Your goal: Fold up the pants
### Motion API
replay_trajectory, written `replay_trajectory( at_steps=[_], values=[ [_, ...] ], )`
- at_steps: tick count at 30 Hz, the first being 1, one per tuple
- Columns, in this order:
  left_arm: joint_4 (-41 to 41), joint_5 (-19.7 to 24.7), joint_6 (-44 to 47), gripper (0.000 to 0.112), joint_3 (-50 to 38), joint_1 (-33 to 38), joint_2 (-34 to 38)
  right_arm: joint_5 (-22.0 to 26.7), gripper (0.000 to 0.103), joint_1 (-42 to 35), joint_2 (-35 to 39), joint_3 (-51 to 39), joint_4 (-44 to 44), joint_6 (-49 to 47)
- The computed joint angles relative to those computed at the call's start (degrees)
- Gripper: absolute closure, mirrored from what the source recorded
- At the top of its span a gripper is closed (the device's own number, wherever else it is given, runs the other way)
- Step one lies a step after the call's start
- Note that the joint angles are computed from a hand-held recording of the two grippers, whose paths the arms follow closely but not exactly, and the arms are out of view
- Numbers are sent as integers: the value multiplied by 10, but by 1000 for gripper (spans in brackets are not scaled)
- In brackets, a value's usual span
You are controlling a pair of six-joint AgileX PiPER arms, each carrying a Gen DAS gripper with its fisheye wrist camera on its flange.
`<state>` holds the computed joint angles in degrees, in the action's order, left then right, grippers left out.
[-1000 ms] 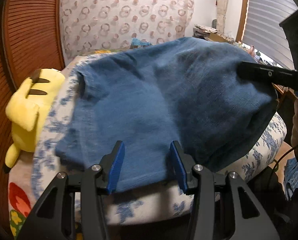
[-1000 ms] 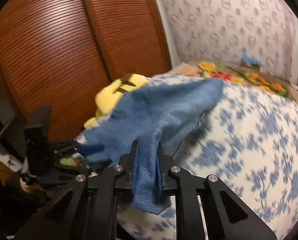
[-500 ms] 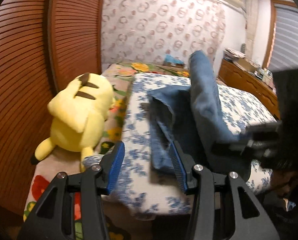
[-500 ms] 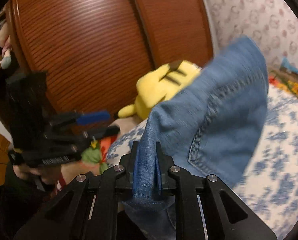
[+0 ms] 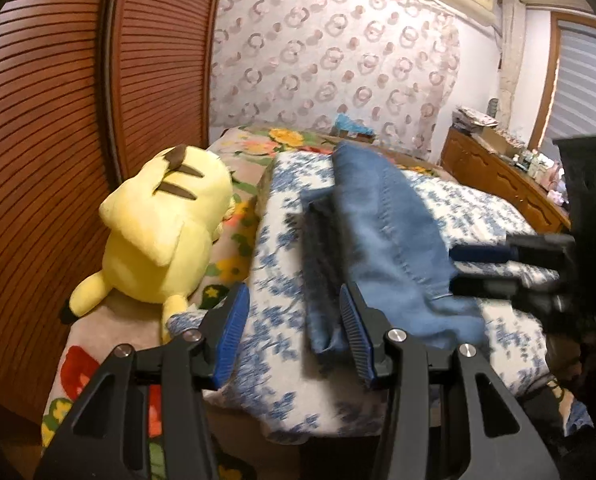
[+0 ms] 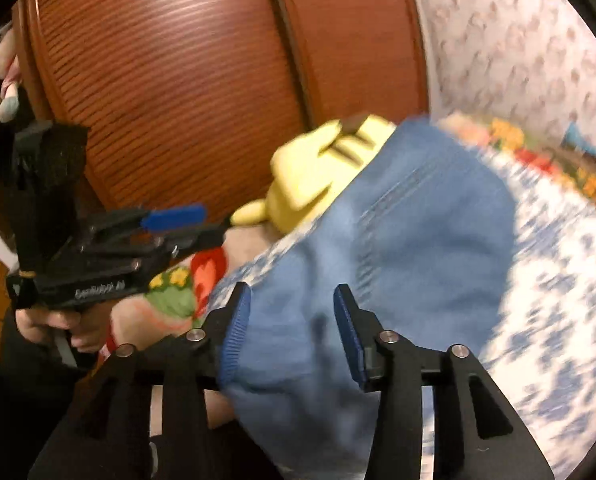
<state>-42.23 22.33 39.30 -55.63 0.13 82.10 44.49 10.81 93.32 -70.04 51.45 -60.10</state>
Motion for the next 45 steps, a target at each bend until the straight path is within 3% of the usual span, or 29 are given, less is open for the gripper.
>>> replay_trajectory(
  at_steps=[4,6,10,15,21,25,28,30,31,32,35,41,45],
  values=[
    [-9,13,-6,66,-22,-30,13,-30,41,-26,24,-57,-59,35],
    [4,12,-22,66,-30,-50,24,-51,39,-36,61,-103,-108,72],
    [38,14,-61,66,-46,-75,63,-35,37,-54,153,-218,-167,145],
    [36,23,-72,65,-51,-70,101,30,37,-76,237,-327,-151,174],
    [-74,16,24,53,-26,-50,110,93,28,-65,325,-443,-187,244],
    [-155,40,89,54,-18,-29,114,140,24,-73,367,-486,-164,259],
    [-230,82,150,65,-13,-6,123,178,23,-85,385,-504,-127,255],
    [-259,108,165,74,-11,10,126,193,30,-87,390,-508,-111,250],
    [-264,115,172,80,-11,14,128,194,38,-87,386,-504,-107,248],
    [-268,117,176,88,-10,15,126,194,53,-86,381,-498,-102,238],
    [-260,111,166,100,-14,10,120,194,75,-83,360,-486,-88,209],
    [-231,120,147,105,-60,21,117,134,80,-62,304,-450,-62,157],
    [-155,133,81,107,-175,31,179,147,81,-59,363,-567,-67,199]
  ],
)
